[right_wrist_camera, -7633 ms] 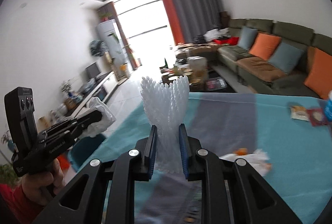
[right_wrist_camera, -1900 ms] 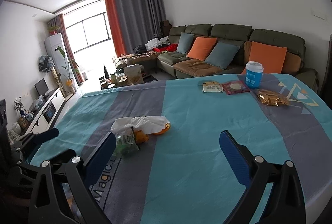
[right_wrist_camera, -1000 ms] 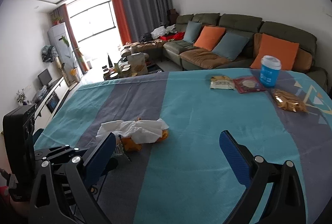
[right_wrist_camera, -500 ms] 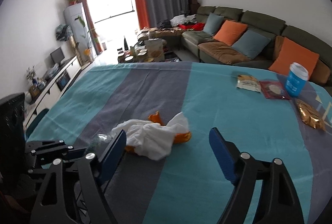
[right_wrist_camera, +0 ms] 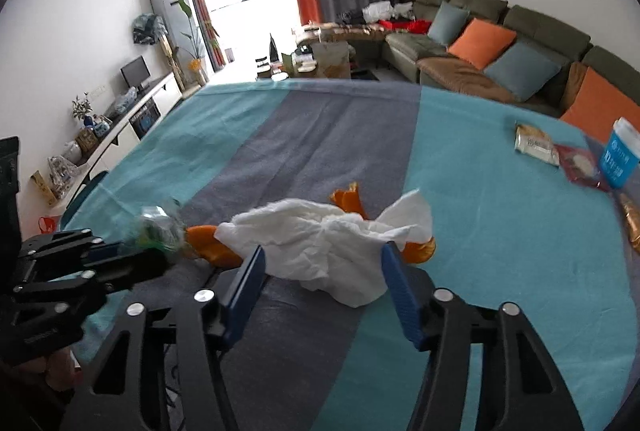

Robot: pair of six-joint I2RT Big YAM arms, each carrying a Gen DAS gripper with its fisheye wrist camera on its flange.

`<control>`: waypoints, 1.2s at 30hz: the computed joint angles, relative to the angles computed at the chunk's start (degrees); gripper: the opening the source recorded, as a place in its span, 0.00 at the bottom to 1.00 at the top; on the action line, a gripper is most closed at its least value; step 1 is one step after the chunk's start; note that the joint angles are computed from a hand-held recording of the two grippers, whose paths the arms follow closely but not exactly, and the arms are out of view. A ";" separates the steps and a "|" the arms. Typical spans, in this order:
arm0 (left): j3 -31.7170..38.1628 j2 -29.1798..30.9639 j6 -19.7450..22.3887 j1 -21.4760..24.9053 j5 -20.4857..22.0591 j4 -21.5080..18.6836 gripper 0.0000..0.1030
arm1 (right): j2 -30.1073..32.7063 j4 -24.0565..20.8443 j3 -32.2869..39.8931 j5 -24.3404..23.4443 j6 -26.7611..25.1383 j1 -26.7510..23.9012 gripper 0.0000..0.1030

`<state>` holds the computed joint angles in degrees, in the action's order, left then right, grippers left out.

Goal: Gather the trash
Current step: 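Grasp the clear plastic bag with the left tool while the right tool grasps the white tissue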

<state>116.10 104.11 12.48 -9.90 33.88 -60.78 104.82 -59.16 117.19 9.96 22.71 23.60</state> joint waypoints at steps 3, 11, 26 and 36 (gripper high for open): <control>0.41 0.30 0.74 0.21 0.09 -0.68 0.16 | 0.30 -0.14 -0.12 -1.74 0.99 -0.29 0.41; 0.62 0.51 -0.20 0.29 1.56 -0.33 0.16 | -0.29 0.16 -1.30 -2.49 2.24 -0.25 0.05; -1.95 -1.72 -0.57 0.71 4.22 2.34 0.12 | -2.01 1.73 -2.83 -1.95 2.09 0.03 0.04; -5.03 -5.30 -2.88 2.63 4.52 7.69 0.12 | -4.60 2.76 -2.63 1.42 0.93 1.62 0.04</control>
<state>111.07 98.81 9.60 -7.27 38.41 -53.10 100.22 -56.40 114.56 11.37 23.64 25.22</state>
